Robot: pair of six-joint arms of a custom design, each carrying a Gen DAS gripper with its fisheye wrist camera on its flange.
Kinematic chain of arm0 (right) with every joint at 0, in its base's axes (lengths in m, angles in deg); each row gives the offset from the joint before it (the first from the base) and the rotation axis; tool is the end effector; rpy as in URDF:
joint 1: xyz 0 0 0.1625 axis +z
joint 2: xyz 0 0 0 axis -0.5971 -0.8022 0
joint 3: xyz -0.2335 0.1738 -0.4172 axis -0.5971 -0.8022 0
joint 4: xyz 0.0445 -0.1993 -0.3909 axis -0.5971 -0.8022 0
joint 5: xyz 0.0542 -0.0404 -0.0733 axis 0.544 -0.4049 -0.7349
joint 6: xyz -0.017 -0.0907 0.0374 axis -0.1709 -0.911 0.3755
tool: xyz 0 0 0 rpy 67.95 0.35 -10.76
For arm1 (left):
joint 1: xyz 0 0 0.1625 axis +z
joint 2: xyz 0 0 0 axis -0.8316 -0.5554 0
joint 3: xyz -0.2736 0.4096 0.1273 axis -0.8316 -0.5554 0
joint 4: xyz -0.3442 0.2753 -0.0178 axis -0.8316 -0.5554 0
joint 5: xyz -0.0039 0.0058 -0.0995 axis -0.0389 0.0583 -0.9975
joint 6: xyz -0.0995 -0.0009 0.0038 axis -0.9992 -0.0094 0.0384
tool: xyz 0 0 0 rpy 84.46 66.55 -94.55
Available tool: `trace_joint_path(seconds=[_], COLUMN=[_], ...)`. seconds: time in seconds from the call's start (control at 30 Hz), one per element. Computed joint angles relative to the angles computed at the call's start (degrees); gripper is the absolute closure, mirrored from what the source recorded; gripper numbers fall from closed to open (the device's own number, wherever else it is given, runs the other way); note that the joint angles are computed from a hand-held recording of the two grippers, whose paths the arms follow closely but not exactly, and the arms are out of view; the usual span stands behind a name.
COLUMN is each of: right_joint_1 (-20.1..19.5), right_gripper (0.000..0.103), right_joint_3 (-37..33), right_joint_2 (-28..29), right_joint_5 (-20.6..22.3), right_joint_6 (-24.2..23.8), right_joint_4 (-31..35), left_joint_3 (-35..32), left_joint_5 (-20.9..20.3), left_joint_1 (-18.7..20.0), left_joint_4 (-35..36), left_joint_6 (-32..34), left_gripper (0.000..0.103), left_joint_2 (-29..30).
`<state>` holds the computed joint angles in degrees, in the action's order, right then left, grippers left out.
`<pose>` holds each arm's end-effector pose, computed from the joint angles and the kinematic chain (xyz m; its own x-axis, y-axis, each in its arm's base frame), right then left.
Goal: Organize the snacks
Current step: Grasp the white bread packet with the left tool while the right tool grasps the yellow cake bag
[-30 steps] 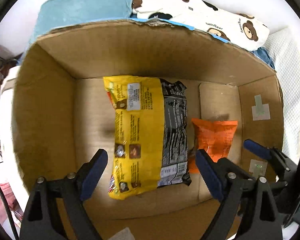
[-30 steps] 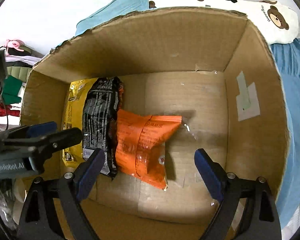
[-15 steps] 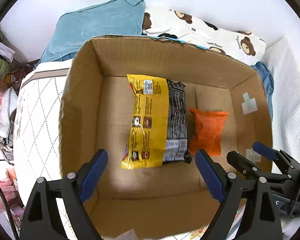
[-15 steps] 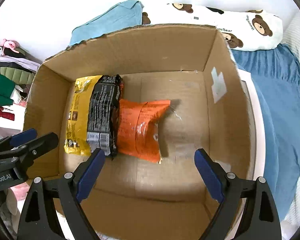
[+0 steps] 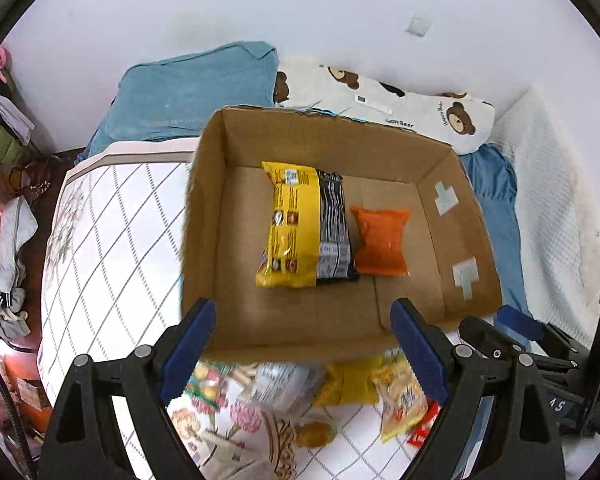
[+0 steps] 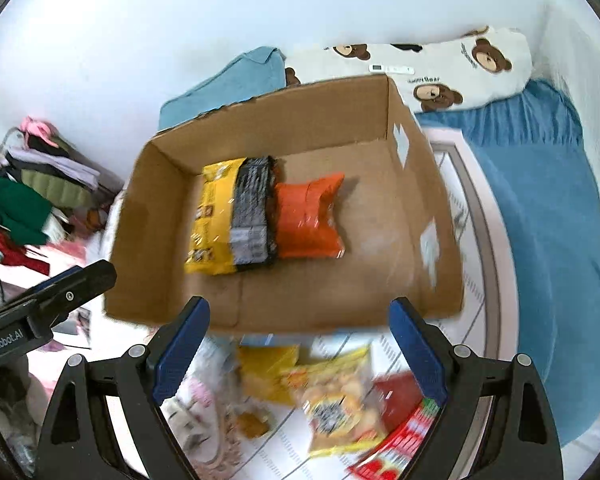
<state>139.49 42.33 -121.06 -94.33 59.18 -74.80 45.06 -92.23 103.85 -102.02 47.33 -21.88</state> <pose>0.2216 -0.6484 0.3611 -0.8370 0.3661 0.4067 0.1031 0.8354 -0.5398 -0.4553 -0.7723 0.1854 -0.7506 0.3998 -0.5260 0.4815 0.8762 -0.0212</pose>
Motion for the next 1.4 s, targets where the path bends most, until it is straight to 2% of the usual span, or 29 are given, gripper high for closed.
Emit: trace_joint_path(seconds=[0.1, 0.27, 0.37, 0.5, 0.57, 0.63, 0.67, 0.7, 0.73, 0.77, 0.83, 0.9, 1.0, 1.07, 1.13, 1.27, 1.4], right_joint_1=[0.7, 0.5, -0.5, -2.7, -3.3, -3.6, -3.3, -2.9, -2.5, -2.1, -1.3, -0.5, -0.5, -0.9, -0.9, -1.1, -0.3], right_gripper=[0.010, 0.010, 0.010, 0.011, 0.017, 0.034, 0.037, 0.041, 0.047, 0.049, 0.051, 0.051, 0.050, 0.040, 0.031, 0.030, 0.030], right_joint_3=[4.0, 8.8, 10.6, 12.4, 12.6, 12.6, 12.6, 12.7, 12.8, 13.0, 13.3, 13.9, 15.3, 16.7, 18.2, 20.3, 19.2], right_joint_2=[-1.6, -2.3, -1.7, -0.3, 0.6, 1.5, 2.3, 2.7, 3.1, 3.3, 3.4, 3.3, 2.7, 1.7, 0.8, -0.1, 2.8], right_joint_5=[1.6, 1.8, 0.1, -0.8, -0.8, -1.1, -2.8, -4.1, -5.1, -5.6, -5.3, -3.8, 1.1, 4.5, 5.1, 3.6, 0.1], right_joint_6=[2.5, 5.9, 6.7, 5.6, 4.8, 4.4, 4.3, 4.0, 3.9, 4.7, 6.6, 8.9, 10.4, 11.4, 11.7, 11.2, 11.0], right_joint_4=[-2.4, -0.5, 1.0, 1.0, 1.2, 1.9, 2.4, 2.3, 2.4, 3.2, 5.9, 8.9, 10.4, 9.3, 7.1, 4.0, 2.8], left_joint_3=[6.1, 16.1, 21.7, 26.5, 28.3, 29.2, 29.6, 30.0, 29.9, 29.5, 29.3, 29.8, 31.3, 31.9, 32.2, 32.3, 33.1], left_joint_5=[1.1, 4.7, 6.4, 6.2, 6.7, 7.2, 7.6, 8.0, 7.4, 6.1, 4.7, 2.8, -4.2, -6.8, -6.1, -4.5, -2.3], left_joint_1=[-0.5, -0.6, 0.3, 2.8, 3.9, 4.9, 5.3, 5.7, 6.1, 6.6, 7.1, 7.5, 8.9, 9.5, 9.4, 9.2, 8.2], left_joint_4=[-1.8, -0.7, 2.7, 8.5, 10.2, 11.9, 11.9, 11.6, 11.4, 11.3, 10.4, 9.0, 5.6, 4.5, 4.5, 5.5, 4.4], left_joint_6=[0.9, 1.4, 0.0, -2.5, -2.5, -2.5, -2.5, -3.0, -3.7, -4.9, -9.2, -13.1, -17.9, -18.7, -16.5, -13.6, -13.6], left_gripper=[0.014, 0.014, 0.013, 0.014, 0.014, 0.014, 0.018, 0.034, 0.040, 0.045, 0.045, 0.045, 0.045, 0.045, 0.043, 0.039, 0.041], left_joint_2=[-3.8, -9.0, -11.2, -12.4, -12.5, -12.3, -12.2, -12.1, -12.1, -12.0, -12.3, -12.8, -14.1, -14.4, -14.2, -13.4, -13.0])
